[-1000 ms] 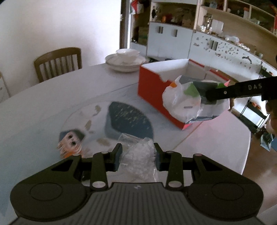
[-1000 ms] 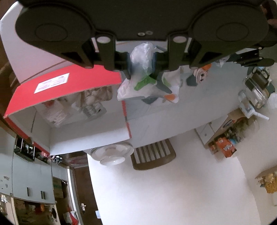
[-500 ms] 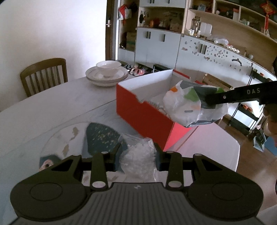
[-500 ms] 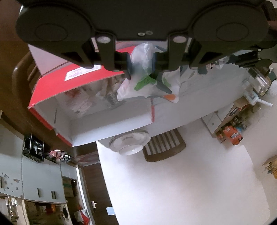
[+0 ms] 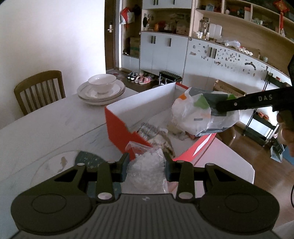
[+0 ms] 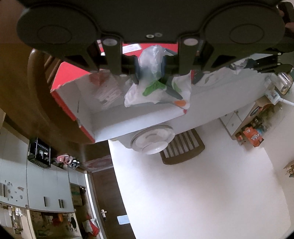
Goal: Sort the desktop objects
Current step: 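Carry the white bag and tissue over the red box with both tools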
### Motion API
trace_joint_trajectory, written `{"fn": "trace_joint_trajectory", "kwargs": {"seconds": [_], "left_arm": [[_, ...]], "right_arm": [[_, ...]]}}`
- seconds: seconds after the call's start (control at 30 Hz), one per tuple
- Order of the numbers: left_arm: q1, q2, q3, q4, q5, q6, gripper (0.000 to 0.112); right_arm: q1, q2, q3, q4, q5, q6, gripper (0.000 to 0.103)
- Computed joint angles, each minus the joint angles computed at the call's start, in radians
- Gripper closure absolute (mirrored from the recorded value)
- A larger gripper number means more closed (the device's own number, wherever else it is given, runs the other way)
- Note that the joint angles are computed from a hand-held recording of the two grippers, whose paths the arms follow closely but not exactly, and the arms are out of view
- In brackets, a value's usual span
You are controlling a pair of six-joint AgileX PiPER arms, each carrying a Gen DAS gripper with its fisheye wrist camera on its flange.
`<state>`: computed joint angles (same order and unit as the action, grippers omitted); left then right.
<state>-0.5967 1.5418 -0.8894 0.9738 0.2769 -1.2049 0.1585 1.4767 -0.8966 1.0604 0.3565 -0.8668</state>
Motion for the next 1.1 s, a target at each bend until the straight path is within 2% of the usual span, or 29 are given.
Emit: {"fn": "trace_joint_trajectory", "kwargs": {"seconds": [0.37, 0.7, 0.93, 1.1], "left_arm": [[-0.016, 0.173, -0.24, -0.131, 0.062, 0.158, 0.076], [0.022, 0.378, -0.547, -0.446, 0.15, 0.506, 0.076], [0.049, 0.546, -0.803, -0.608, 0.271, 0.677, 0.076], [0.065, 0.685, -1.008, -0.642, 0.384, 0.736, 0.076]], "right_arm": [[-0.156, 0.113, -0.116, 0.038, 0.128, -0.137, 0.081], [-0.218, 0.235, -0.25, -0.015, 0.227, -0.159, 0.081], [-0.22, 0.309, -0.332, -0.079, 0.27, -0.152, 0.081], [-0.213, 0.349, -0.371, -0.132, 0.292, -0.137, 0.081]]}}
